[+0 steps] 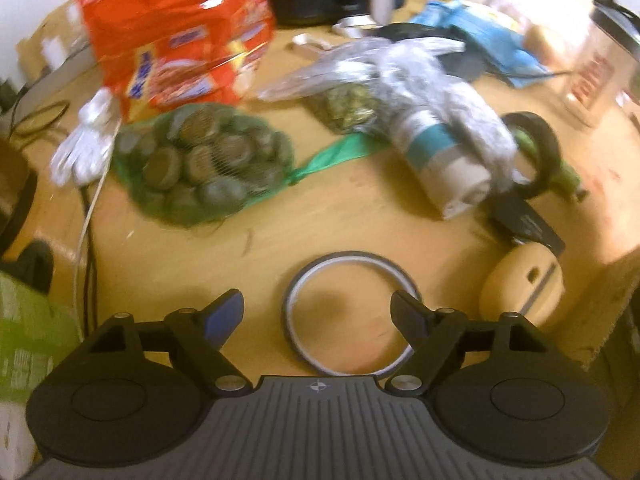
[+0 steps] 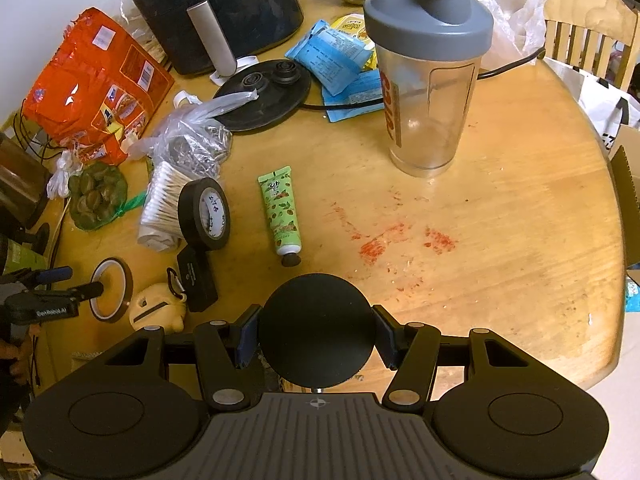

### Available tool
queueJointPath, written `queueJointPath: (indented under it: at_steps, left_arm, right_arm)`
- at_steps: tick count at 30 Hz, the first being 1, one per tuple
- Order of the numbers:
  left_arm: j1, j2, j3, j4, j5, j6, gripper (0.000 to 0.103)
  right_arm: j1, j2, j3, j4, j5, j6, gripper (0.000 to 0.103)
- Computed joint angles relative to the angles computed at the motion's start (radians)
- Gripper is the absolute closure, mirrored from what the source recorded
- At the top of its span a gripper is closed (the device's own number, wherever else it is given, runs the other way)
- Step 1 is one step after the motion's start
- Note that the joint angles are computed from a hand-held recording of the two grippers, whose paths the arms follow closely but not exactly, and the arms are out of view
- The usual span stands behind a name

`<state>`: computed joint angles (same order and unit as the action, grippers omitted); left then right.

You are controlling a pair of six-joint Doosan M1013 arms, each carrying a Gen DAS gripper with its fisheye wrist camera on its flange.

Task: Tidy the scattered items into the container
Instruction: 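Lower the left tool over the amber tape ring and close on it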

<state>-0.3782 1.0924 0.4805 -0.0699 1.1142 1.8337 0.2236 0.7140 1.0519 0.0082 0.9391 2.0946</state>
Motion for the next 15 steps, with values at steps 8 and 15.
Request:
queueJointPath:
  at_steps: [8,15]
  left_arm:
    - [-0.008,0.069,-0.130,-0.032,0.145,0.144,0.004]
    - [-0.017,0.106,-0.187,0.015,0.186,0.197,0.004]
  right_arm:
    - [-0.002,-0.012,0.018,-0.017,-0.008,0.034,0.043]
    - [-0.002,-0.023,0.035,-0.030,-0.014,0.063,0.043]
